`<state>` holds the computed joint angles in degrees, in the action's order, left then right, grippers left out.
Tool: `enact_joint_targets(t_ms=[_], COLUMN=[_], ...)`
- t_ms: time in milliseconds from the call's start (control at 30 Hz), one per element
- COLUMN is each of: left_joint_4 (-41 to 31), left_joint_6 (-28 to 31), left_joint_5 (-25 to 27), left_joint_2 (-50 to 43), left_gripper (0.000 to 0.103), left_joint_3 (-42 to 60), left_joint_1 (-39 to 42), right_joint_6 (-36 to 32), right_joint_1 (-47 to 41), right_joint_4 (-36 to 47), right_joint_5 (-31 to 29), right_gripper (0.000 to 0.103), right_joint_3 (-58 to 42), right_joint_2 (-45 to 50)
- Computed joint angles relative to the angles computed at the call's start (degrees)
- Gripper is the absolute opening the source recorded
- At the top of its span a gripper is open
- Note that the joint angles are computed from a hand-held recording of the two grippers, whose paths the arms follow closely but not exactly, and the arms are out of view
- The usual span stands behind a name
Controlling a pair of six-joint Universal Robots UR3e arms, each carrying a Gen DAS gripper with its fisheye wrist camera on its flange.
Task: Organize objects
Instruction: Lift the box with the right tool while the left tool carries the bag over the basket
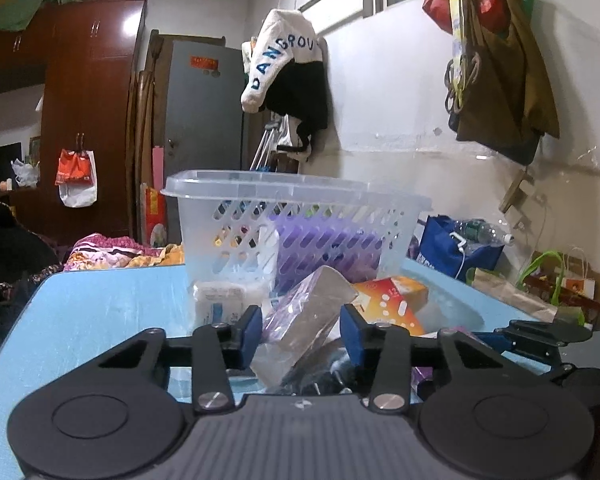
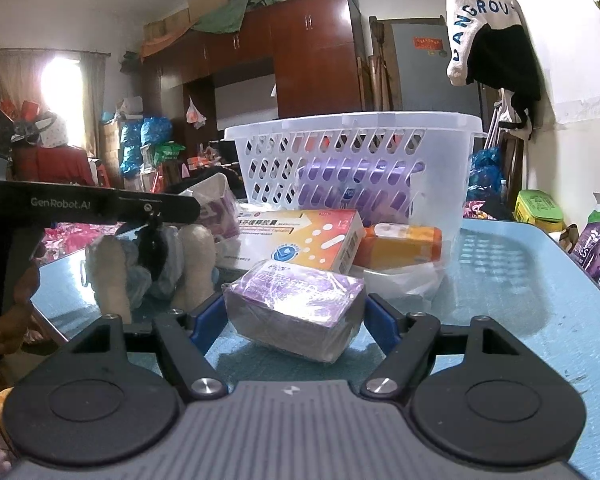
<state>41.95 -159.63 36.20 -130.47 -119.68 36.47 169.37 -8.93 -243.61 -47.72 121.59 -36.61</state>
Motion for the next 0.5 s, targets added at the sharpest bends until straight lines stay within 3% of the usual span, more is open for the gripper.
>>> enact_joint_targets(t_ms=[300,500], left_joint_4=[2.5,-1.9], left_joint_6=[-2.8,0.7], left_joint_5=[-1.9,3.2], left_joint_2=[0.1,-0.1], left_gripper=[0.043,0.043], left_joint_3=[-0.1,1.7], left_joint_1=[1.2,-1.0], right_joint_6=[0.4,0.4], right_joint_1=[-0.9,-1.8], right_joint_4=[-1.1,-0.7], right_joint_5=[1.1,2.1], right_gripper=[0.077,0.077], right_joint_3=[0.8,0.9], right_joint_2=[-0.6,-1.1])
